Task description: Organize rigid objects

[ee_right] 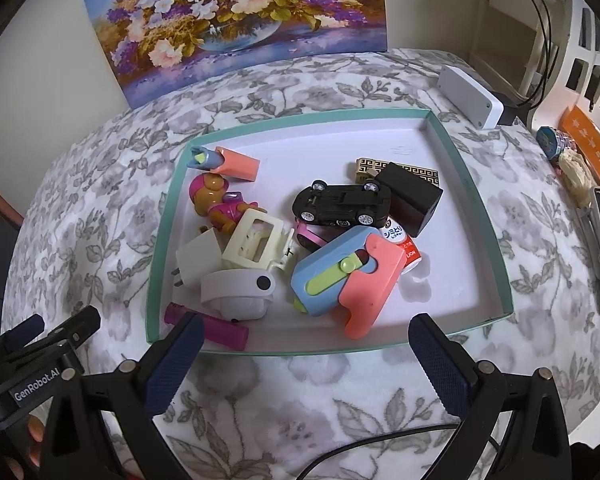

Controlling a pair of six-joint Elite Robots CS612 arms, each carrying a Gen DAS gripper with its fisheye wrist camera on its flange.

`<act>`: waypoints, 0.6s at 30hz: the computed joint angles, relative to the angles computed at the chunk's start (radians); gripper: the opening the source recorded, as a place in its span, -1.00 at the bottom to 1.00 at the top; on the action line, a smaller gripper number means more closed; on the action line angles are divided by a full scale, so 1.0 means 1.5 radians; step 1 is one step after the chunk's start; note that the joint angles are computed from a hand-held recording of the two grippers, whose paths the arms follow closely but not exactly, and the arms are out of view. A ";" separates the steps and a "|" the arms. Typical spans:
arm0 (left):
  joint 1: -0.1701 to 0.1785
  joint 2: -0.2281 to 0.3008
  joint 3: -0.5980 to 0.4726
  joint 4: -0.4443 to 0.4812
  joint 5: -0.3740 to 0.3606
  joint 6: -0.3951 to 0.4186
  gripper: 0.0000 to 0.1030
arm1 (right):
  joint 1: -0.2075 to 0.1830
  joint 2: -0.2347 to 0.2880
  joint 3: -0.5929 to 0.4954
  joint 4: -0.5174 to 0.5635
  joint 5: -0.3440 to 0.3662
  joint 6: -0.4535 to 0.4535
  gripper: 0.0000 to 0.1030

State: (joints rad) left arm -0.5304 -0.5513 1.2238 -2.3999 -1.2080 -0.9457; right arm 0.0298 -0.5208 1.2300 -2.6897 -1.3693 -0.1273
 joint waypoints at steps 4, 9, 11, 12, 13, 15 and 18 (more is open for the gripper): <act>0.000 0.001 -0.004 0.008 0.000 -0.001 0.89 | 0.000 0.000 0.000 0.000 -0.001 -0.001 1.00; -0.001 0.001 -0.006 0.017 0.004 -0.001 0.89 | 0.001 0.000 0.001 0.001 -0.002 -0.005 1.00; -0.001 0.001 -0.006 0.018 0.004 -0.001 0.89 | 0.001 0.000 0.000 0.002 -0.002 -0.007 1.00; -0.001 0.001 -0.006 0.018 0.004 -0.001 0.89 | 0.001 0.000 -0.001 0.003 -0.002 -0.009 1.00; -0.001 0.001 -0.006 0.019 0.004 -0.002 0.89 | 0.001 0.000 -0.001 0.003 -0.002 -0.010 1.00; 0.000 0.001 -0.005 0.018 0.004 -0.003 0.89 | 0.002 0.000 -0.001 0.001 -0.005 -0.009 1.00; 0.000 0.000 -0.004 0.018 0.004 -0.005 0.89 | 0.001 0.000 -0.001 0.000 -0.007 -0.006 1.00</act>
